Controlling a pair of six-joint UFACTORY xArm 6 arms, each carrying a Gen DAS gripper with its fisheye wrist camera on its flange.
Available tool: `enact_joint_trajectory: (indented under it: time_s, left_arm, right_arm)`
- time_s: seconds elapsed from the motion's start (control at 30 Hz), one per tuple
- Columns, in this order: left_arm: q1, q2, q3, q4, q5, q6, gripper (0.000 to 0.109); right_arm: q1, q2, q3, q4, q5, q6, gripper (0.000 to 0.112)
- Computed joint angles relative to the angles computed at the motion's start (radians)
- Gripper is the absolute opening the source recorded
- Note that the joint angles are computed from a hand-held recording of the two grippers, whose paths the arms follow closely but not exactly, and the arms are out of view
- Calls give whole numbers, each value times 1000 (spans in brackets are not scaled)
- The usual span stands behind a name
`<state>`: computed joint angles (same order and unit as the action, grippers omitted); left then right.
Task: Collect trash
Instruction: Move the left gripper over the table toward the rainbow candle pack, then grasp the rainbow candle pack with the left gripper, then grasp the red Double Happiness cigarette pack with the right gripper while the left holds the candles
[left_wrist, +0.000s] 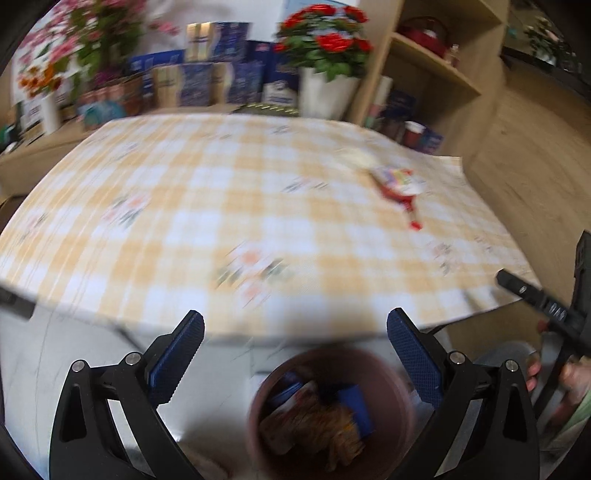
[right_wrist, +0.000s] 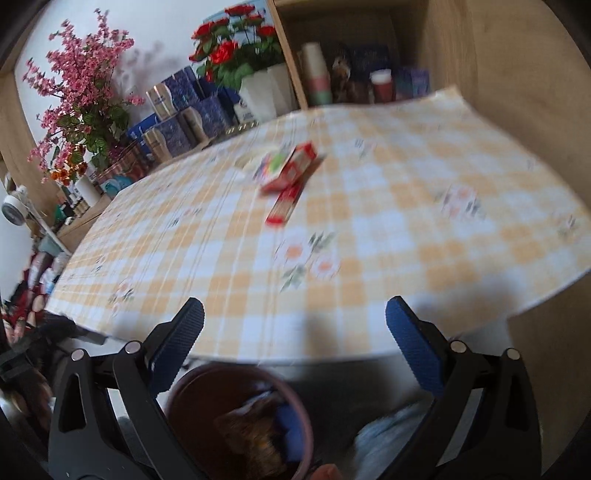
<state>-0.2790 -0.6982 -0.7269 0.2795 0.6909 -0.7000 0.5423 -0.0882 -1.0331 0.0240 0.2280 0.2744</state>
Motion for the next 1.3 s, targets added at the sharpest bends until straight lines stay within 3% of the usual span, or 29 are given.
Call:
enact_joint_trajectory:
  time_s: [0.17, 0.33, 0.4, 0.57, 0.7, 0.9, 1.07, 1.3]
  left_arm:
    - [14, 265, -205, -175, -125, 175, 97]
    - [24, 539, -440, -379, -191, 317, 97]
    - [26, 664, -568, -408, -181, 352, 93]
    - [24, 904, -857, -409, -108, 419, 62]
    - [17, 1065, -1069, -334, -15, 414, 58]
    - [12, 1207, -1256, -285, 75, 391, 46]
    - [10, 1279, -1356, -242, 142, 367, 40]
    - [9, 1251, -1303, -240, 94, 382, 33]
  right_arm:
    - [-32, 42, -58, -21, -12, -37, 97]
    - [-58, 76, -82, 123, -61, -135, 97]
    - [-65, 93, -106, 254, -49, -234, 97]
    - [-96, 123, -147, 293, -12, -272, 97]
    - [-119, 138, -167, 316, 17, -282, 97]
    - [-139, 164, -191, 502, 40, -398, 97]
    - [-146, 172, -203, 546, 61, -434, 97]
    - [-149, 180, -214, 564, 75, -447, 97]
